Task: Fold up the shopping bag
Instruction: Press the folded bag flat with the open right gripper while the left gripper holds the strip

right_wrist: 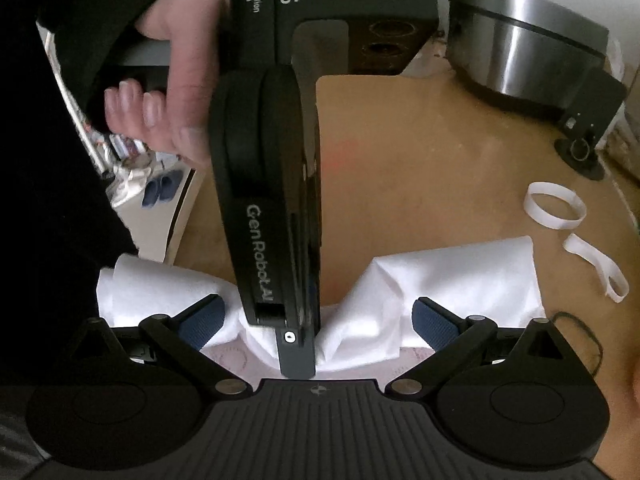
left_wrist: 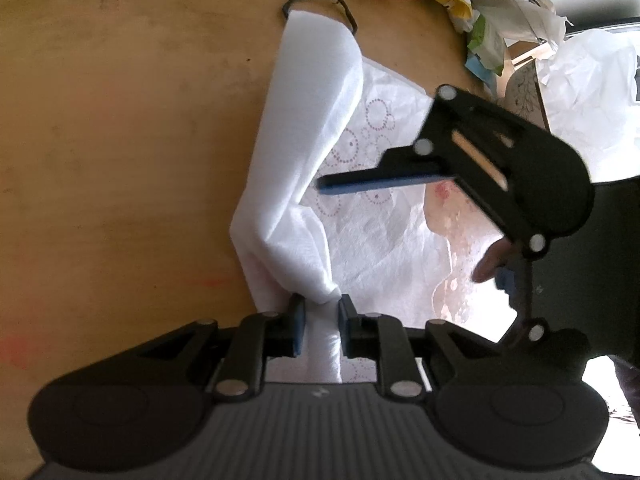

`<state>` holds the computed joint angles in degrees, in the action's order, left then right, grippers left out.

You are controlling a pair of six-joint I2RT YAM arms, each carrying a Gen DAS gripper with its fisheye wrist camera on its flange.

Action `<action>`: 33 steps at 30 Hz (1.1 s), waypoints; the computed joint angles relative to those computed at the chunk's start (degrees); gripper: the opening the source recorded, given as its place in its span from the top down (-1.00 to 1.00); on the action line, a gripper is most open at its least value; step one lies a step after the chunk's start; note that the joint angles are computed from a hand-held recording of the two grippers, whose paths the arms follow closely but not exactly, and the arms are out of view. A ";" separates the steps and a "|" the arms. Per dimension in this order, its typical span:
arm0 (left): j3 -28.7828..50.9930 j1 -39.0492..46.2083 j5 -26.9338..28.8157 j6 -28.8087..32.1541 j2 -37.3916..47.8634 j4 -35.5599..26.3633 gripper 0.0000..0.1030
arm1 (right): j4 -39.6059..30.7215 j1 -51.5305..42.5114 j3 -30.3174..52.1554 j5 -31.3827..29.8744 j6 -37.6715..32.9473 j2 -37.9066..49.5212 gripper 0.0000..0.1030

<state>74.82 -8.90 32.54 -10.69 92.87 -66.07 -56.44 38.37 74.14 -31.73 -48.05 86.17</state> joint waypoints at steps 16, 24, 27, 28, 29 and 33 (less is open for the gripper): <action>-4.48 2.06 0.12 -0.83 -4.98 1.00 0.44 | 12.17 2.51 -10.87 3.75 0.49 -1.86 -1.00; -10.56 12.53 4.11 1.50 -12.16 0.91 0.23 | 13.21 1.65 -12.02 3.25 0.85 -2.43 -1.00; -12.46 16.05 5.91 2.17 -12.62 0.91 0.21 | 13.41 1.18 -12.43 3.07 0.46 -2.49 -1.00; -12.82 15.99 6.09 1.54 -12.54 1.55 0.20 | 13.53 1.25 -12.42 3.13 0.61 -2.42 -1.00; -13.06 15.64 6.14 0.74 -12.42 2.31 0.20 | 13.68 1.46 -12.51 3.28 0.95 -2.55 -1.00; -14.81 15.35 9.37 -3.27 -12.98 5.83 0.15 | 14.11 2.36 -11.70 4.04 2.19 -1.74 -1.00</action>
<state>60.00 6.45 41.91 -13.96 79.89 -60.24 -42.32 40.73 62.44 -27.69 -45.87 84.43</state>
